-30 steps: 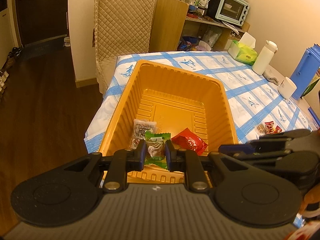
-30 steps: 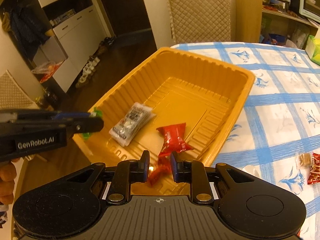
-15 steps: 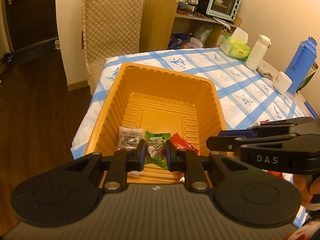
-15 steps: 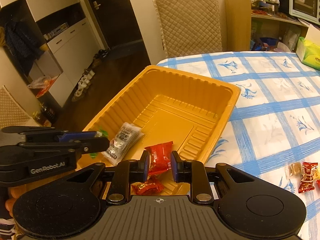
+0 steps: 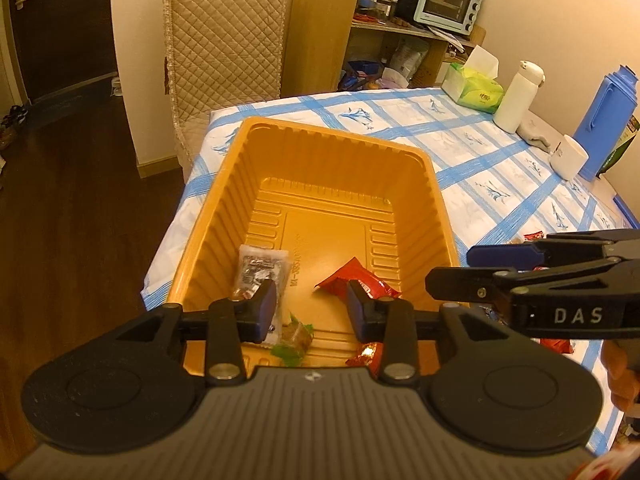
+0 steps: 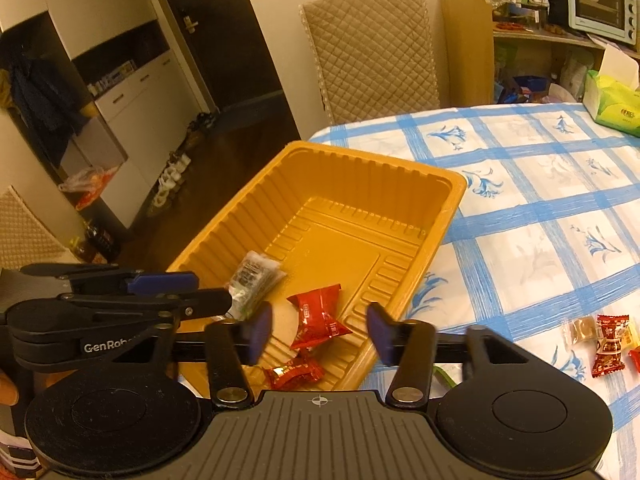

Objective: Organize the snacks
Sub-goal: 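Lower both candies into the basket and open both tools, then move both open tools away from the basket over the table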

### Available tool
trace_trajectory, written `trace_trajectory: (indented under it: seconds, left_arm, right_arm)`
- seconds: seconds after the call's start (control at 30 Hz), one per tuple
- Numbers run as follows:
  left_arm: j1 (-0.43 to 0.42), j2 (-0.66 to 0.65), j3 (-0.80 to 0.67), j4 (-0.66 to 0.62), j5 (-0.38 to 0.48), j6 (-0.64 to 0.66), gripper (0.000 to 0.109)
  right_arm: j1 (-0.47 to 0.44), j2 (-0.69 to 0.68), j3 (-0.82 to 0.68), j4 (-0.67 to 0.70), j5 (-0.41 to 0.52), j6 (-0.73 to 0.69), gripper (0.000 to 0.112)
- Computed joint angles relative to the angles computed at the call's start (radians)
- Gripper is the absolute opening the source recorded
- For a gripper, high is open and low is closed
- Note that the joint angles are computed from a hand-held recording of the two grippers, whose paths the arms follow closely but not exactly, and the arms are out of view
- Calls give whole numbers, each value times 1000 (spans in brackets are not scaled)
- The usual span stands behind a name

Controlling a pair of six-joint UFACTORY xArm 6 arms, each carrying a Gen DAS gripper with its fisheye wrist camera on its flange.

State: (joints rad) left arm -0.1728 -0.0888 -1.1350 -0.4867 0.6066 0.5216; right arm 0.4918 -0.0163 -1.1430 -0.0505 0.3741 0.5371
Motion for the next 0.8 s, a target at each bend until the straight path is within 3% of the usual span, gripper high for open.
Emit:
trace_trajectory:
  seconds: [0.17,0.23,0.33,0.8]
  left_arm:
    - [17,-46,32,16,1,-26,42]
    - [24,-69,48,18,2,-35,47]
    - [31,-108,79,29,-3,-51,53]
    - [26,-295,207,68,26,-128,59]
  right_arm:
    - [8,-12,7,-1,2,5,63]
    - [12,-23,15,1,2,10,74]
    - [19,-42,32,-8,-5,26,77]
    - [53,-207,163,-35,5,67,85]
